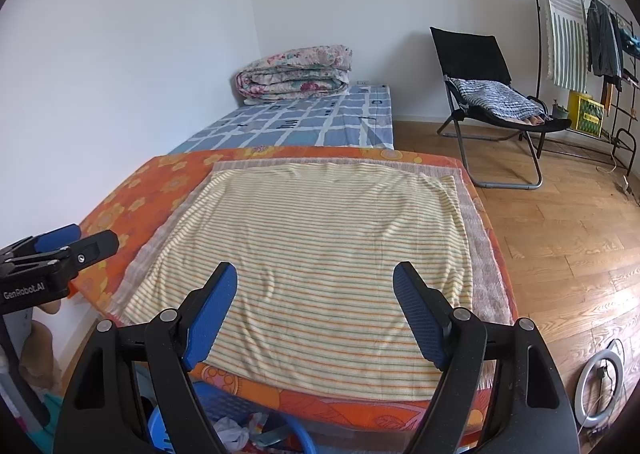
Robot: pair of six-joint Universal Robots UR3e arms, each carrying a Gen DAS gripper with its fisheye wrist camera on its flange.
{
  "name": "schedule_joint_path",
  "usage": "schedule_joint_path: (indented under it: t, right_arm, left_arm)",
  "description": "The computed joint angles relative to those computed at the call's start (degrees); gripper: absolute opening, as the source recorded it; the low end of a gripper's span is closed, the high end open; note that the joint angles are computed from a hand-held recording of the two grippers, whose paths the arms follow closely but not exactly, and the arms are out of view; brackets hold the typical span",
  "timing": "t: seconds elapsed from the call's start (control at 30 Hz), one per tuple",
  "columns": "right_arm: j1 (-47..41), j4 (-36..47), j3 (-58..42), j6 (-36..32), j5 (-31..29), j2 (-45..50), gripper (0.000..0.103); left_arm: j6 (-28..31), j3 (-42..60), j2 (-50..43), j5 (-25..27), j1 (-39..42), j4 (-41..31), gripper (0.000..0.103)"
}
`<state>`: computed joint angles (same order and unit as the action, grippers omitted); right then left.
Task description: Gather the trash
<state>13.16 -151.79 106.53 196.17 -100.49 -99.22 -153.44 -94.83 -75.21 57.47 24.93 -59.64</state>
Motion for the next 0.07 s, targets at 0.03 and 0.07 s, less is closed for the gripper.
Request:
schedule_joint_path:
  t: [0.03,0.07]
  right_arm:
    - [0.04,-0.01,0.0,0.04,-0.06,0.01,0.08]
    - [0.04,-0.01,0.0,0.04,-0.06,0.01,0.08]
  left_arm:
    - [0.02,0.13,-0.07,-0.01,-0.05,-0.22,0.098]
    - [-0.03,0.18,-0.17,0.11,-0.16,-0.19,0.098]
